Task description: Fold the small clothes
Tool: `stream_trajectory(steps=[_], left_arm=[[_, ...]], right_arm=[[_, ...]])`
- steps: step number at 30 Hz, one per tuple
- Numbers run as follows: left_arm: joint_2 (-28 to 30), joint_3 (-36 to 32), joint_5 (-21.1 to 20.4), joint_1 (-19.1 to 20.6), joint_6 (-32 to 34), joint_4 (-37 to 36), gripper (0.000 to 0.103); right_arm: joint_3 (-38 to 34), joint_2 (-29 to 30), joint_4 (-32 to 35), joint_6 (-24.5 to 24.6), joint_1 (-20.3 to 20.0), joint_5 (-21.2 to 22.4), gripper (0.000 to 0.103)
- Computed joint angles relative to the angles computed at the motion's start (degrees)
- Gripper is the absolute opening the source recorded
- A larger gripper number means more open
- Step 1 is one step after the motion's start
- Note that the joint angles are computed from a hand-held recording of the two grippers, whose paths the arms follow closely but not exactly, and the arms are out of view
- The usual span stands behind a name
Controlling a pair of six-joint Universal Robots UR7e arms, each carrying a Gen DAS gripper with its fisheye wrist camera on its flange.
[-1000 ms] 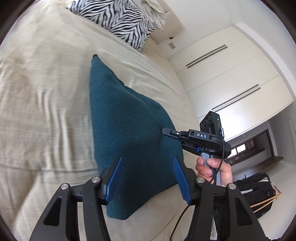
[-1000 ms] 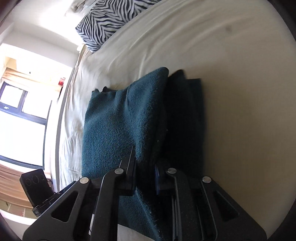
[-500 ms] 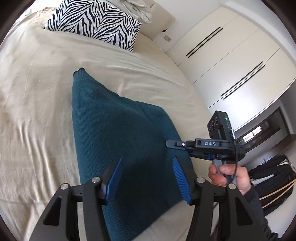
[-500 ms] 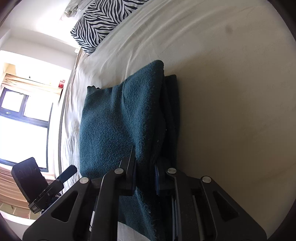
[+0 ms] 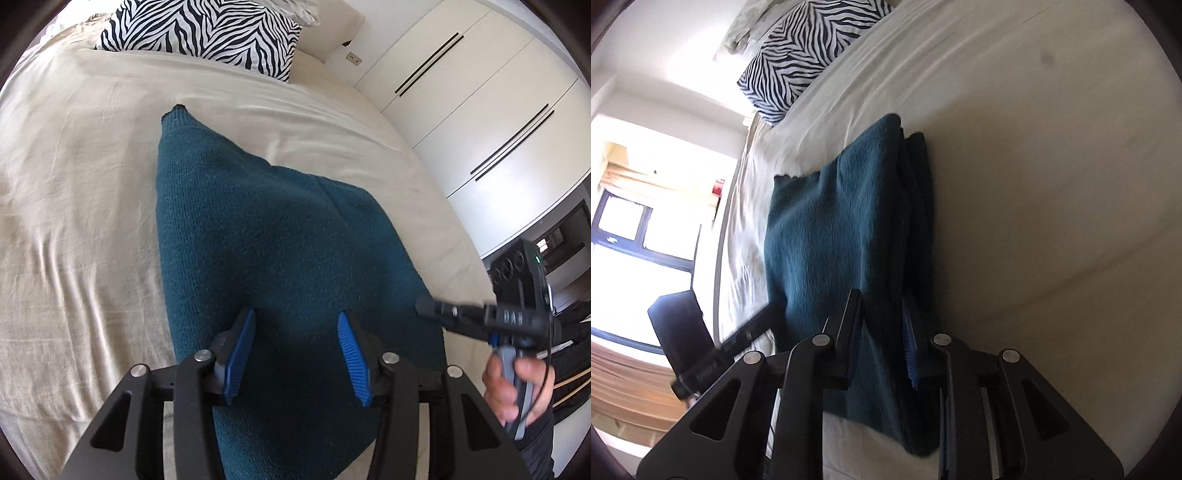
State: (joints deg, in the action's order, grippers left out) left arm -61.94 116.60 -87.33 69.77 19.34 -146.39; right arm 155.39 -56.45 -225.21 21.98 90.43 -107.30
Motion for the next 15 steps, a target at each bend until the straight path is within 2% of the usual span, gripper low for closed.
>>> stream_trajectory(steps=[1, 2, 4, 6, 8, 10, 12, 13, 15], left_arm=[[0.14, 0.25, 0.61, -0.29, 0.27, -0.3, 0.049], [0.44, 0.66, 1.4, -0.64, 0.92, -0.84, 0.049], [1.15, 0.76, 1.87, -0.66, 1.53, -1.27, 0.048], [1.47, 0.34, 1.45, -0.27, 1.33, -0.6, 0.048], [1.25, -0.26, 2.01, -0.57, 0.79, 1.04, 0.047], [0.08, -0.21, 3.79, -1.81, 0.4, 2.18, 0.044], [-1.38, -0.66, 2.59, -2.36, 0.08, 2.46, 0.044], [-1.97, -0.69, 1.91, -2.5, 0.22, 1.49, 0.045], [-1.52, -1.6, 1.88, -3.08, 0.28, -0.53, 0.047]], right_arm=[[0.28, 1.55, -0.63, 0.17, -0.24, -1.03, 0.019], [1.19, 3.73, -3.67, -0.04, -1.91, 0.34, 0.019], [3.3, 9.25, -13.84, -2.15, -5.75, 4.78, 0.019], [3.8, 11.89, -18.12, -3.94, -6.37, 5.42, 0.019], [3.21, 9.64, -14.26, -2.79, -4.33, 2.95, 0.019], [2.55, 3.13, -4.38, 0.55, -0.51, -1.5, 0.019], [1.54, -3.68, 4.75, 3.57, 4.68, -9.18, 0.019], [0.93, -5.5, 6.44, 3.33, 5.88, -10.95, 0.019], [0.63, -8.87, 6.49, 2.21, 6.4, -10.17, 0.019]])
